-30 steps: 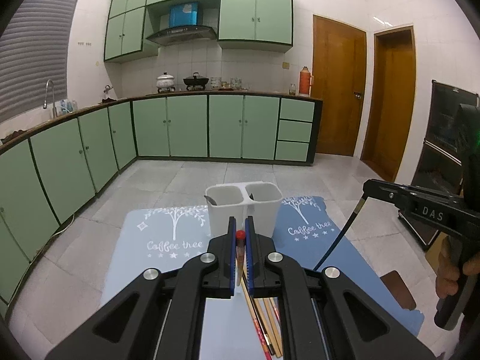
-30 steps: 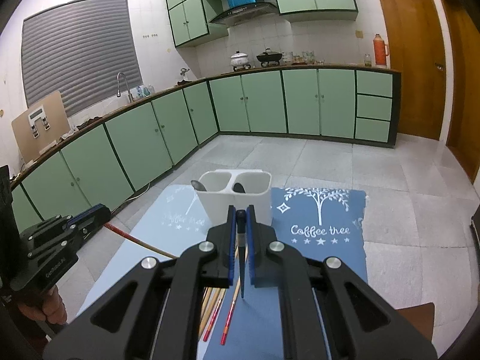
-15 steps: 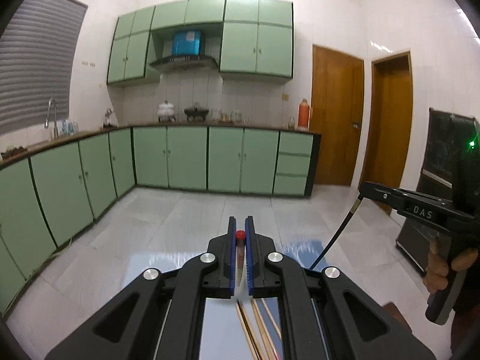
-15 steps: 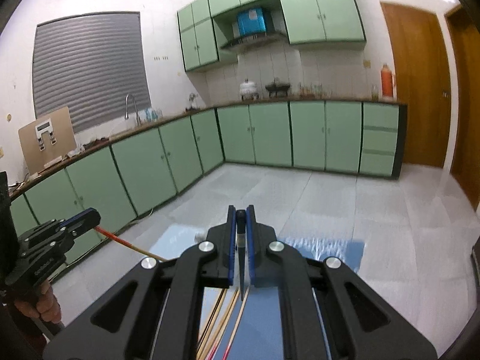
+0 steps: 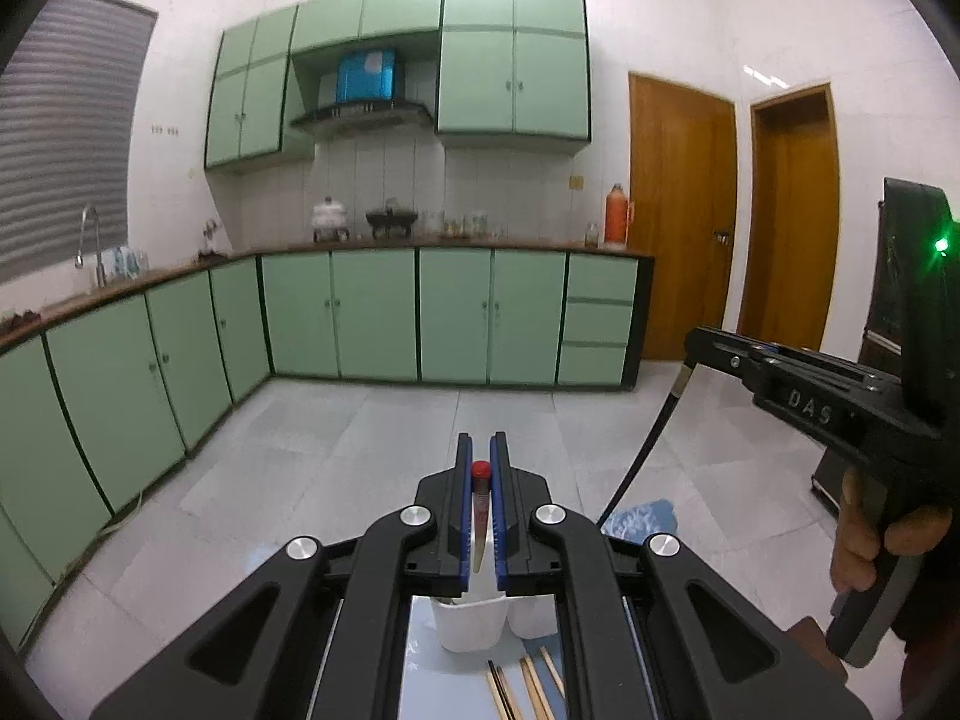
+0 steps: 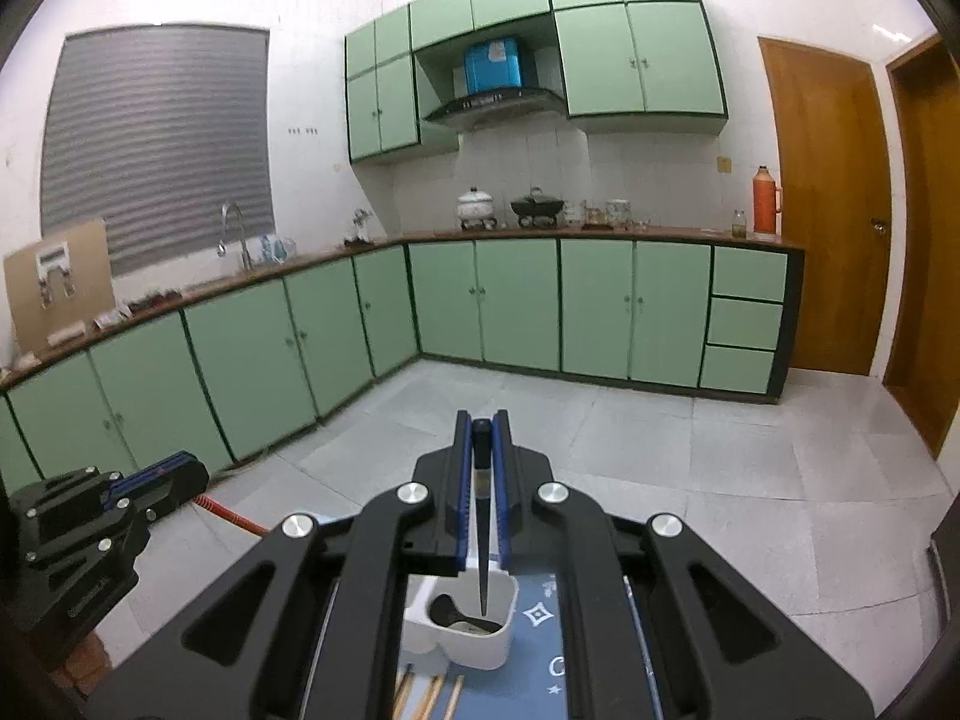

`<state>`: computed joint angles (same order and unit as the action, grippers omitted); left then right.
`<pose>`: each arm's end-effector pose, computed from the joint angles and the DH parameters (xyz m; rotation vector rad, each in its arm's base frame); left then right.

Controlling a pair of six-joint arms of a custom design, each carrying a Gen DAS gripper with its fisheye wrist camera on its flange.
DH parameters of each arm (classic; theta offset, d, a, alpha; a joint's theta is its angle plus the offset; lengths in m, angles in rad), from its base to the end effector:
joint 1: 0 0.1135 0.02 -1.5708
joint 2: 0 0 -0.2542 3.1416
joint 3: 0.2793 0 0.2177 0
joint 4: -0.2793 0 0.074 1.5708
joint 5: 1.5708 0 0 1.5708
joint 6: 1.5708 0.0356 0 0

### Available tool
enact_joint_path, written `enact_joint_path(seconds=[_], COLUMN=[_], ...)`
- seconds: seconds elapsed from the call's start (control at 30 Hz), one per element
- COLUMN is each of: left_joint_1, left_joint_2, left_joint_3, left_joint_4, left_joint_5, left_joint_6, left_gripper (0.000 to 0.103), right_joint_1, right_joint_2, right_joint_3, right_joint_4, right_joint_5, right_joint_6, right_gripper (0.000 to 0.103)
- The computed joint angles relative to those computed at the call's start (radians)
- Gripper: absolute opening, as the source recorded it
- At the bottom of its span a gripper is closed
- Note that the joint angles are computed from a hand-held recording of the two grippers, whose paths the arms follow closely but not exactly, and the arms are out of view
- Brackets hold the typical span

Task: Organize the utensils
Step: 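Carry both chopsticks upright over the white holder and open both tools to drop them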

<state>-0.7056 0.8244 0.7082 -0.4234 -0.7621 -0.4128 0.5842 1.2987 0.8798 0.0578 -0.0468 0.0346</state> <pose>0.1284 -0.0771 0.2842 -0.1499 1.9466 0.0742 0.2241 0.1502 0.2893 -0.5619 1.8764 0.4559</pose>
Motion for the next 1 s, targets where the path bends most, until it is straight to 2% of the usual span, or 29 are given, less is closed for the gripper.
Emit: enact_joint_path(seconds=[0.13, 0.23, 0.27, 0.3, 0.33, 0.37, 0.47, 0.53, 0.63, 0.7, 0.87, 1.0], left_joint_1=[0.131, 0.199, 0.208, 0.211, 0.223, 0.219, 0.216, 0.184, 0.102, 0.014, -0.200, -0.465], left_joint_2=[0.091, 0.140, 0.137, 0.128, 0.110, 0.094, 0.042, -0.008, -0.072, -0.112, -0.136, -0.026], left_joint_3=[-0.052, -0.081, -0.091, -0.102, -0.117, -0.125, -0.138, -0.142, -0.138, -0.130, -0.103, -0.081], left_joint_4=[0.125, 0.179, 0.179, 0.181, 0.189, 0.187, 0.157, 0.109, 0.029, -0.056, -0.269, -0.585], left_joint_5=[0.127, 0.197, 0.207, 0.209, 0.219, 0.213, 0.200, 0.156, 0.061, -0.026, -0.205, -0.340], left_joint_6=[0.051, 0.057, 0.050, 0.040, 0.044, 0.041, 0.033, 0.008, -0.042, -0.108, -0.320, -0.784], left_gripper=[0.005, 0.006, 0.013, 0.024, 0.029, 0.035, 0.036, 0.039, 0.049, 0.055, 0.062, 0.063], right_joint_1=[0.011, 0.013, 0.014, 0.016, 0.010, 0.011, -0.007, -0.026, -0.054, -0.066, -0.066, -0.036], right_joint_2=[0.094, 0.129, 0.123, 0.110, 0.092, 0.077, 0.019, -0.034, -0.114, -0.185, -0.363, -0.521], right_joint_3=[-0.005, -0.005, -0.017, -0.034, -0.053, -0.071, -0.113, -0.146, -0.199, -0.251, -0.388, -0.522], right_joint_4=[0.061, 0.069, 0.079, 0.087, 0.099, 0.111, 0.109, 0.105, 0.104, 0.103, 0.083, 0.033], right_joint_5=[-0.013, -0.019, -0.015, -0.011, -0.009, -0.002, -0.004, -0.013, -0.028, -0.036, -0.016, 0.021], right_joint_6=[-0.001, 0.004, 0.007, 0.009, 0.012, 0.015, 0.018, 0.027, 0.038, 0.047, 0.055, 0.083], right_gripper=[0.006, 0.007, 0.009, 0.018, 0.028, 0.031, 0.034, 0.040, 0.049, 0.055, 0.073, 0.080])
